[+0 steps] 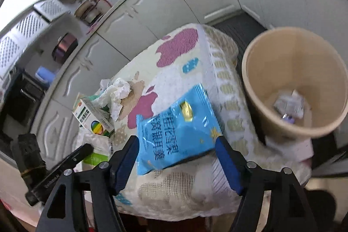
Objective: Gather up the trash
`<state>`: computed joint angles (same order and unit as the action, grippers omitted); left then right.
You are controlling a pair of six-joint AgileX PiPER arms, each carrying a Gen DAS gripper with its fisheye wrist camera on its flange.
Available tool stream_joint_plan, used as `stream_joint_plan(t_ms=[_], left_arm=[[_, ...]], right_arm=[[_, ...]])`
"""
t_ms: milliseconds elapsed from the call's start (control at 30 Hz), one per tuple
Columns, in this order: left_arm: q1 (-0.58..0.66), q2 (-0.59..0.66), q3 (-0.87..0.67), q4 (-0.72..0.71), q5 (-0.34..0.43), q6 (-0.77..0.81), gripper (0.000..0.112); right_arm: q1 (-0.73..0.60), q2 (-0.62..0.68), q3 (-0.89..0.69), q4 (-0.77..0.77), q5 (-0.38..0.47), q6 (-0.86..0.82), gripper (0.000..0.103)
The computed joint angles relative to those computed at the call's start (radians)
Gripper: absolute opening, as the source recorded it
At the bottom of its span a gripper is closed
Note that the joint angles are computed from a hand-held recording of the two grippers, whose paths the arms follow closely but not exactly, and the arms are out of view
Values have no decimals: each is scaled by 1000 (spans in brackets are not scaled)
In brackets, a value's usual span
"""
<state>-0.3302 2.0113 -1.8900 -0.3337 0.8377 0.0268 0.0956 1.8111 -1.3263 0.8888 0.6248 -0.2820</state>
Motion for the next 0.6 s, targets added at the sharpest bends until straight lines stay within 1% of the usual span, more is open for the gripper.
stream_joint_plan(t_ms=[67,200,300,367,467,500,533,567,600], left_arm=[[1,3,-3,-4,1,2,8],[-1,8,-11,-9,6,7,8],[1,8,-12,-9,6,8,8],[4,7,-11,-7,4,8,8],[7,5,-4,3,0,6,8],[10,8,-4,3,2,4,8],[14,10,-3,0,4,5,8],[17,12,-2,-1,5,4,8],[18,11,4,-1,4,4,8]], right_arm=[[10,22,-10,13,-1,12,76],[56,98,-105,-56,11,93,76],[96,157,-197,-121,0,145,76],[122,199,-277,-201,11,202,76],[139,252,-356,-222,32,211,76],[144,263,-368,-220,27,197,65],[151,275,-380,-223,16,171,51],[153,282,-386,-209,16,148,22],[151,298,-405,-191,32,128,9]])
